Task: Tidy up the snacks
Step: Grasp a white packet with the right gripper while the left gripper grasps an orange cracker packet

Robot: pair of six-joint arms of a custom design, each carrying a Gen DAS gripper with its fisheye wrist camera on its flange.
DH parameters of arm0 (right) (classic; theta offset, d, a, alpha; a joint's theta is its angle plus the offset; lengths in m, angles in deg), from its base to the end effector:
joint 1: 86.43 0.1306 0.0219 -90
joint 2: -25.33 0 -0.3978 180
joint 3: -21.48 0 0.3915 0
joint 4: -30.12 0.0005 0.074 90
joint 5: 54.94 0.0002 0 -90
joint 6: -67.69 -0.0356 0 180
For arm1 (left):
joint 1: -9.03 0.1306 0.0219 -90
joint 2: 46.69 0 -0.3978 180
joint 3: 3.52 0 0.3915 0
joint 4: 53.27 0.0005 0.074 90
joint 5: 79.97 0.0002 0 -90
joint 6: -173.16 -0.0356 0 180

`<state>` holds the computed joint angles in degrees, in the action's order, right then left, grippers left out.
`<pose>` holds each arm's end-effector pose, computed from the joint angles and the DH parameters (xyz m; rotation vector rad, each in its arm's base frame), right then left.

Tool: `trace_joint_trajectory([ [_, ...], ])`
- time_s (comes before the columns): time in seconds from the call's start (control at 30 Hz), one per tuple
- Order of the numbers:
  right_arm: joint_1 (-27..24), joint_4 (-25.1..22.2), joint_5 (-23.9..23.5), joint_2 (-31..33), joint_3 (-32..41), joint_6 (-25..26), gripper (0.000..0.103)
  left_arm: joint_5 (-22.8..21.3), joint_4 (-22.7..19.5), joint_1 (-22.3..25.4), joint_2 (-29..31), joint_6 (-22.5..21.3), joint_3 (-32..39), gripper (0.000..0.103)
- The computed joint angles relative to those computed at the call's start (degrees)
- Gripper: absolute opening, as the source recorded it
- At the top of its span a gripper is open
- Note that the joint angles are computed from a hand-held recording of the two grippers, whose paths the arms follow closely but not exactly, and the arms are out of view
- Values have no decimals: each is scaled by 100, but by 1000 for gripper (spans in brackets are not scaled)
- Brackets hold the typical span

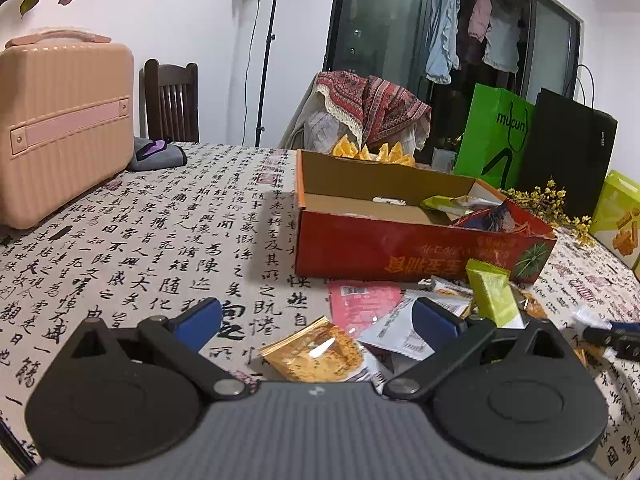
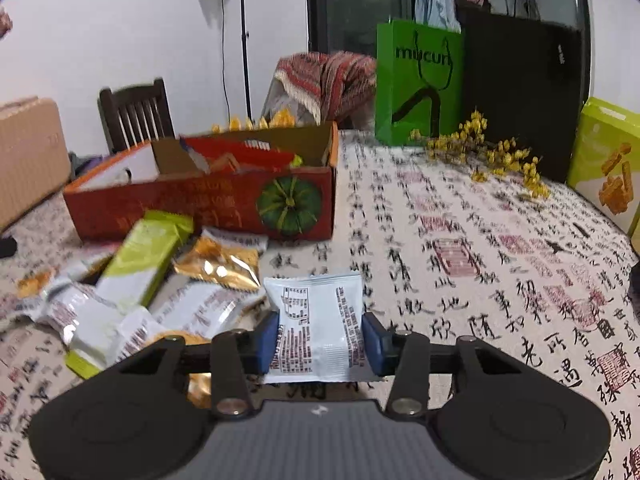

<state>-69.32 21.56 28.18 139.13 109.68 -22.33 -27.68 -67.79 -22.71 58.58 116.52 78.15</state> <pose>0.5971 0.1877 0.2638 -0.3920 2.1422 0.3012 0.4923 -0.2795 0.2944 -0.3701 2.0483 0.0537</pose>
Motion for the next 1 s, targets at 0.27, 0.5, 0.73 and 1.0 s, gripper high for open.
trace_joint_trajectory([
  [0.27, 65, 506, 54, -232, -317, -29, 43, 269, -800, 102, 157, -106, 224, 103],
  [0.5, 96, 558, 73, -238, -395, -165, 43, 368, -1419, 155, 552, 220, 718, 103],
  [0.73, 97, 672, -1, -290, -498, -174, 44, 214, -2187, 195, 971, 900, 1343, 103],
  [1.0, 74, 721, -149, -260, -524, -225, 44, 101, -2445, 198, 1044, 1123, 1461, 103],
])
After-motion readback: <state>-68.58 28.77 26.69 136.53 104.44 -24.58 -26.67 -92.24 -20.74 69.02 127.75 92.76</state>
